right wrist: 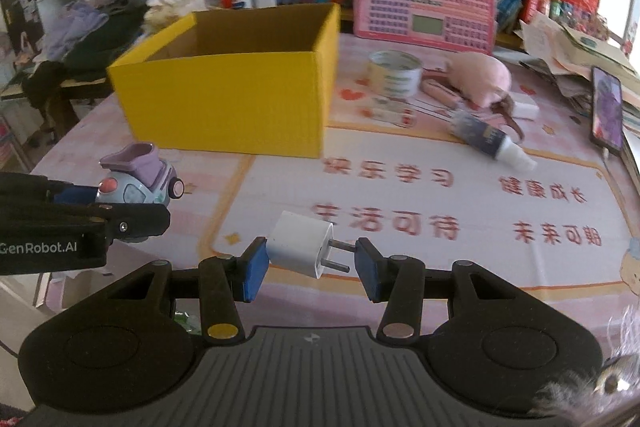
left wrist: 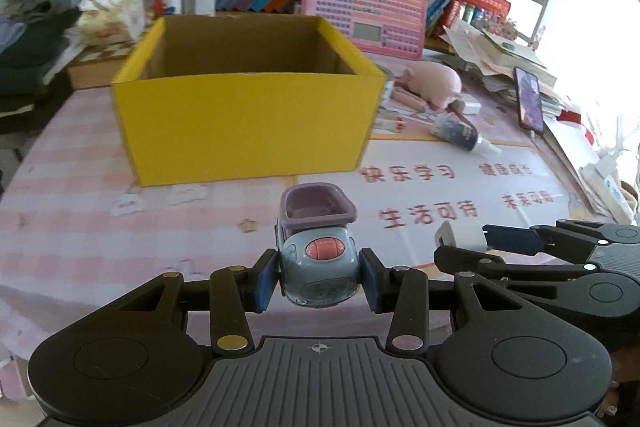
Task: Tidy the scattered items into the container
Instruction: 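Lift the toy car and white charger and carry both toward the yellow box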
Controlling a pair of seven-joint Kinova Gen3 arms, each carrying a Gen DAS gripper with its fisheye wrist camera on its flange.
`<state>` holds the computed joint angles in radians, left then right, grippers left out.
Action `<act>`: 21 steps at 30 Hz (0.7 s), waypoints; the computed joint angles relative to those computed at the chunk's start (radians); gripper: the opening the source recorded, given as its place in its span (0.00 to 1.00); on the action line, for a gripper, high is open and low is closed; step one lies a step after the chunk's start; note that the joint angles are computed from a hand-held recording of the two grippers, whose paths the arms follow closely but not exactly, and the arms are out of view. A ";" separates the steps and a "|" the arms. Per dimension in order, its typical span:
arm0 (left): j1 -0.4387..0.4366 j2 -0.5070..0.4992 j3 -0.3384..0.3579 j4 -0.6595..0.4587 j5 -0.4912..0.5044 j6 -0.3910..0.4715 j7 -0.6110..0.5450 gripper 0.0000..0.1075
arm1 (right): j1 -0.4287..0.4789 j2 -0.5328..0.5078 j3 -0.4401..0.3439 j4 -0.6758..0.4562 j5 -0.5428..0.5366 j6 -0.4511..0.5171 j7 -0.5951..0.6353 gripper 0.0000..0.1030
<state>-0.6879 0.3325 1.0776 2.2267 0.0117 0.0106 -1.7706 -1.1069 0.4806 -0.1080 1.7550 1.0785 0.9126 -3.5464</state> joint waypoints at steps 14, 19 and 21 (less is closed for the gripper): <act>-0.255 0.038 0.156 0.046 -0.092 -0.039 -0.024 0.39 | -0.045 0.100 0.046 -0.202 -0.050 0.029 0.187 0.44; -0.293 0.043 0.175 0.048 -0.129 -0.068 0.005 0.39 | -0.061 0.115 0.073 -0.236 -0.034 0.026 0.233 0.44; -0.299 0.043 0.178 0.047 -0.150 -0.083 0.021 0.39 | -0.066 0.116 0.083 -0.241 -0.018 0.023 0.240 0.44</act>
<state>-0.9868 0.3759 1.2553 2.2737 -0.1379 -0.0728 -1.7500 -1.1730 0.5968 -0.0250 1.5144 1.0606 0.9358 -3.3064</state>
